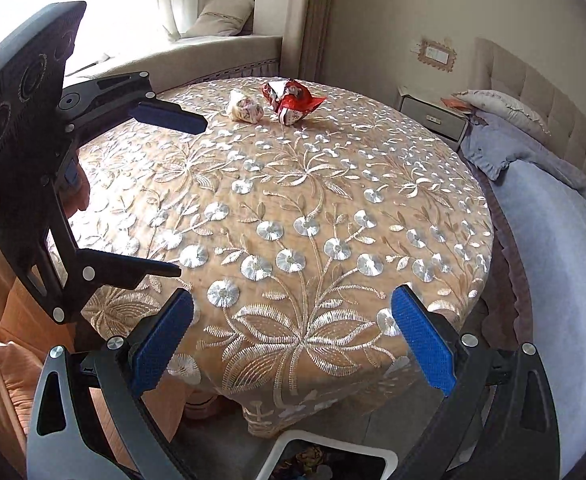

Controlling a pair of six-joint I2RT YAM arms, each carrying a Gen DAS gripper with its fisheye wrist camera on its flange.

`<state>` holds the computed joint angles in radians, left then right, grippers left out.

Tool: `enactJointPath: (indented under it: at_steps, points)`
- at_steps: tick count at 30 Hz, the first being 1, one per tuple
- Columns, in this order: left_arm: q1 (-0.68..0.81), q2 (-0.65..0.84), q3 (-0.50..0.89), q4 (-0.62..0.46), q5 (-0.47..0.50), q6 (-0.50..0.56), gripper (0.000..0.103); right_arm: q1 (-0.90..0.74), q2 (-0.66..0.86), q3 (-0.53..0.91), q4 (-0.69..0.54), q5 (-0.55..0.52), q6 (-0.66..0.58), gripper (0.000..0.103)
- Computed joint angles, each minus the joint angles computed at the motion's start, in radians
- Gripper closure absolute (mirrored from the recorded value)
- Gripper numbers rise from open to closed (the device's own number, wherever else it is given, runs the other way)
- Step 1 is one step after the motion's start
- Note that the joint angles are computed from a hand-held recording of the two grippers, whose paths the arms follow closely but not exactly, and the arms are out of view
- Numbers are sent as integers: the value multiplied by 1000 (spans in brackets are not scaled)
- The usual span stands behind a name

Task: Collect trash
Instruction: 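Move both tools back to the table toward the last two wrappers, then grasp the clear wrapped packet with the left tool while the right tool grasps the red chip bag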

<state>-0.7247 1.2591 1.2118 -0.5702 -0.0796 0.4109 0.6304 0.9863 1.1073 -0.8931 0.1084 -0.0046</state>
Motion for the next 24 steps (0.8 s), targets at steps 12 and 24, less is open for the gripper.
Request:
enactJointPath:
  at_steps: [12,24]
  points:
    - [342,92,82,19,126,2,5,-6,416,262,164,-59,-53,5]
    - [580,451,450,-65,207,-18,5,-83,915,768,142,-141,-64,4]
